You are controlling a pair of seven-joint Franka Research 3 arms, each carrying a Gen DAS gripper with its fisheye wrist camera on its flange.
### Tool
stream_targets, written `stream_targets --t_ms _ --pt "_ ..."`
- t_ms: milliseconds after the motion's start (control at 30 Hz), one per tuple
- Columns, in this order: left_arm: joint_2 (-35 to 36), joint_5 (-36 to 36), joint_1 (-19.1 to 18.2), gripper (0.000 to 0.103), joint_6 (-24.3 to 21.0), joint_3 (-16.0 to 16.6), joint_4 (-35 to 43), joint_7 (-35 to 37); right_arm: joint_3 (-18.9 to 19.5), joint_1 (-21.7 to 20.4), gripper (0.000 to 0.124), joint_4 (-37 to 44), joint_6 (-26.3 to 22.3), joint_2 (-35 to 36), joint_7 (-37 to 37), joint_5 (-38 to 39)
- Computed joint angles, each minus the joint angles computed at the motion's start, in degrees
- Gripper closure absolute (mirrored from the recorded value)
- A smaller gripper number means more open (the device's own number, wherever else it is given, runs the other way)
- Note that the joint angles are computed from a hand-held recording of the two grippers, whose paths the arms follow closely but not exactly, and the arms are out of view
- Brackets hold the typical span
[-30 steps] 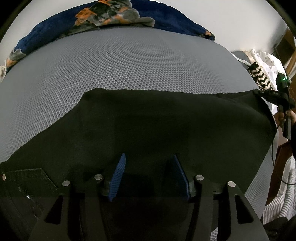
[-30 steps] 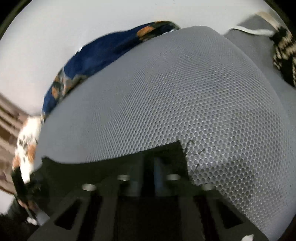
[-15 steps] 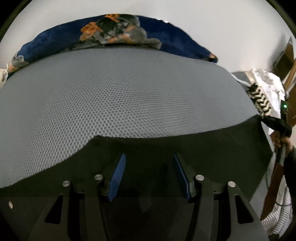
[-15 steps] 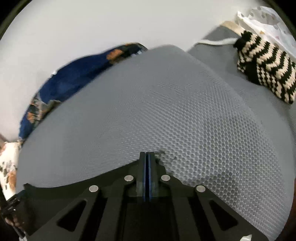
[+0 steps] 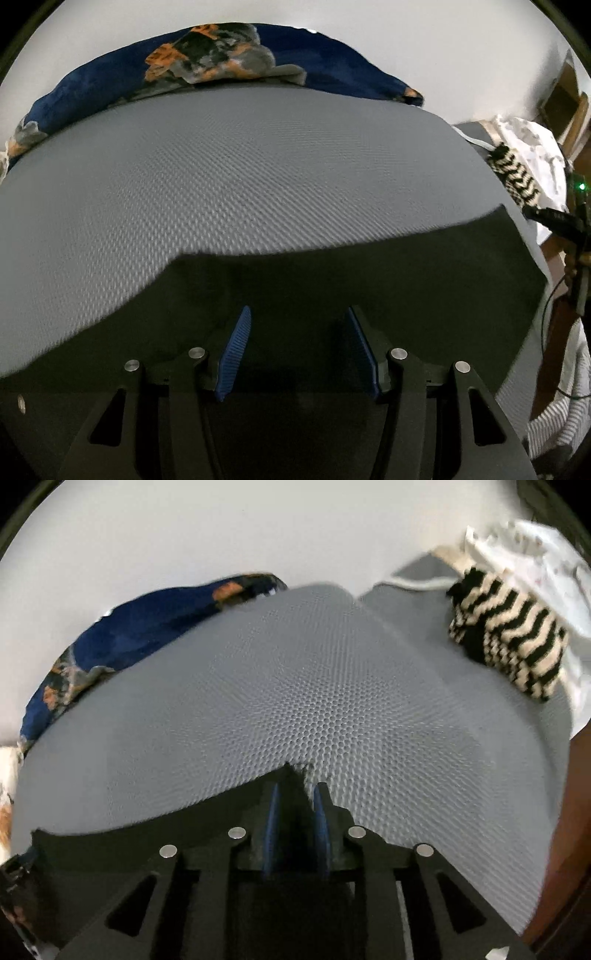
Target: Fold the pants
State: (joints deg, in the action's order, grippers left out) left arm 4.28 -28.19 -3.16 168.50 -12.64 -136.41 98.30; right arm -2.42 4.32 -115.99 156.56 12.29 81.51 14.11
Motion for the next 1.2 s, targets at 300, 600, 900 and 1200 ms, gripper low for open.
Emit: stream_targets --t_ms 300,600,900,1200 --pt "-9.6 -7.7 -5.3 0.049 -2.6 3.4 -10.4 4.3 1.2 1.1 0.104 -12.7 -3.8 -9.3 -2.2 0.5" --pt "-12.7 -12.6 -10.0 0.049 0.5 8.9 -15.7 5.9 -0.6 -1.1 0.116 -17.5 -1.4 -11.9 1.7 -1.8" --pt "-12.9 -10.5 -10.1 0.049 -0.5 9.7 -15.5 1.7 -1.6 -5.4 0.103 -6.8 -12.4 -6.4 -12.3 18.5" --pt "-13.5 -6.6 -8.5 0.049 -2.7 9.7 -15.2 -4.8 -1.2 -10.5 0.101 6.4 -27.8 3.9 -16.4 24.9"
